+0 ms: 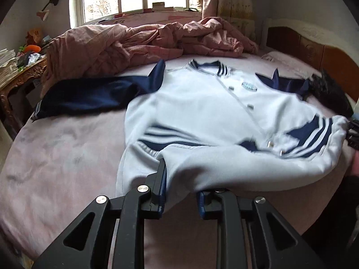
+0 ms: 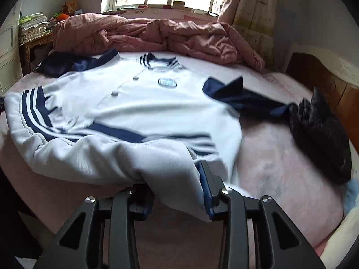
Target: Fold large clothes
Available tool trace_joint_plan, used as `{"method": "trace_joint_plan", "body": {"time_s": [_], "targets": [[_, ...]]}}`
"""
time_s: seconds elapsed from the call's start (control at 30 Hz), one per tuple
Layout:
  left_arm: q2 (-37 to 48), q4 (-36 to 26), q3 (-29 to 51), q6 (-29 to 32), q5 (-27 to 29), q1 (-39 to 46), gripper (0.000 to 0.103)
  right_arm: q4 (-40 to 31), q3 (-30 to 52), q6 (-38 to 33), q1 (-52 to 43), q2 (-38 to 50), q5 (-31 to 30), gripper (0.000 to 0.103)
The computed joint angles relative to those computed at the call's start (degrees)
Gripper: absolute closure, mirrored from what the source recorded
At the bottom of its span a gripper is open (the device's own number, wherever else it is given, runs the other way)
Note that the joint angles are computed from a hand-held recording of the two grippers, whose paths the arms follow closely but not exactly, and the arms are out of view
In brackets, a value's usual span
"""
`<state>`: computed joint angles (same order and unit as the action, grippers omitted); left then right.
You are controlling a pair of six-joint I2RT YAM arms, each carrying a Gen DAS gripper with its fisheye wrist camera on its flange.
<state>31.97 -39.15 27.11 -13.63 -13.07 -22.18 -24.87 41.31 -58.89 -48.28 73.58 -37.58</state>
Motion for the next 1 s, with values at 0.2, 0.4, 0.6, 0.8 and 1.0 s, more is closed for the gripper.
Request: {"method": "trace_joint_plan", "body": {"time_s": [0.2,0.4,0.6,0.8,1.0], "targets": [[26.0,18.5,9.6,6.4,7.1,12.6,0.081,3.9,17.3,19.1,14.1,14.9,8.5,0.047],[33.5,32.4,9.2,10.4,13.3,18.8,0.028,26.8,13.3,33.4,14.4,18.3,6.7,0.026],[35.7,34.7,8.3,8.5,19.8,25.8,0.011,20.5,20.3,35.9,9.2,24.8,0.7,0.017],[43.8,37.9,8.2,7.7,33.1,34.6,0.014,4.9,35.3,35.0,6.4,37.6,-5.6,0.017],[52.8,37.1,13.1,5.1,37.5,35.3,0.092,-3.9,42.6,33.5,7.1,44.9,-11.8,0.096]]}}
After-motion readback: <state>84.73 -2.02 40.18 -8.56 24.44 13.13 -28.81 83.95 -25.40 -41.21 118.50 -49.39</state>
